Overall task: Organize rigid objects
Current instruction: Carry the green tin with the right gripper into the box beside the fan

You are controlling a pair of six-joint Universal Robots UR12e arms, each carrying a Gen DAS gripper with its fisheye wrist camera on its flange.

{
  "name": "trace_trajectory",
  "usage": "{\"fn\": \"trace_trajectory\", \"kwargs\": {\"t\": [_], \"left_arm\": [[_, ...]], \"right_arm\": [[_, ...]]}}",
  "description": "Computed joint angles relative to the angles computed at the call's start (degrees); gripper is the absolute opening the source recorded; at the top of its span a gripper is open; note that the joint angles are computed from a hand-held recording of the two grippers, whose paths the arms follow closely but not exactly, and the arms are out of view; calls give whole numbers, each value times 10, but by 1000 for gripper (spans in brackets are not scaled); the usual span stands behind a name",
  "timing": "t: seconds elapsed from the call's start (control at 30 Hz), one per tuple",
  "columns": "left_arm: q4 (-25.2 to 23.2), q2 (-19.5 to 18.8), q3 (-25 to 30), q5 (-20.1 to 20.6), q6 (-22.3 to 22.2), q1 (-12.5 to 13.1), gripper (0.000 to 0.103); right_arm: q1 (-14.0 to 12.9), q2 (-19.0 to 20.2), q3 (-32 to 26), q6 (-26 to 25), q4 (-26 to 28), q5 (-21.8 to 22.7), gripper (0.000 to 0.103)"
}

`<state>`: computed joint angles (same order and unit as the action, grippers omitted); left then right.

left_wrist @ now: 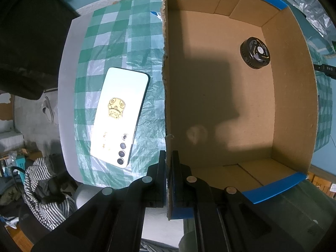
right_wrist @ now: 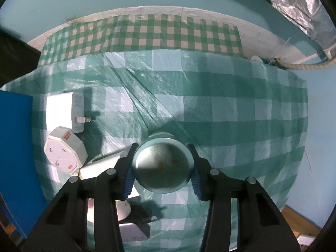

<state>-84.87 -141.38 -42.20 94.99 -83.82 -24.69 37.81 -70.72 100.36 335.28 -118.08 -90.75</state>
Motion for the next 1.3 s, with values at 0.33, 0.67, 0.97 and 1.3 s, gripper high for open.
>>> {"fn": "trace_trajectory", "kwargs": {"t": [0.33,0.67,0.97,1.3], "left_arm": [[0,-3,2,3,2,0,4],[1,-2,0,2,5,0,4],[0,-2,-1,2,3,1,4],[-10,-5,7,0,0,1,4]], "right_arm": [[-1,0,-15,-13,28,-2,44],[-8,-4,-36,-34,55,-8,44],[-19,-7,-71,-72,98,-27,44],[-39,-5,-113,-156,141,-63,44]]}}
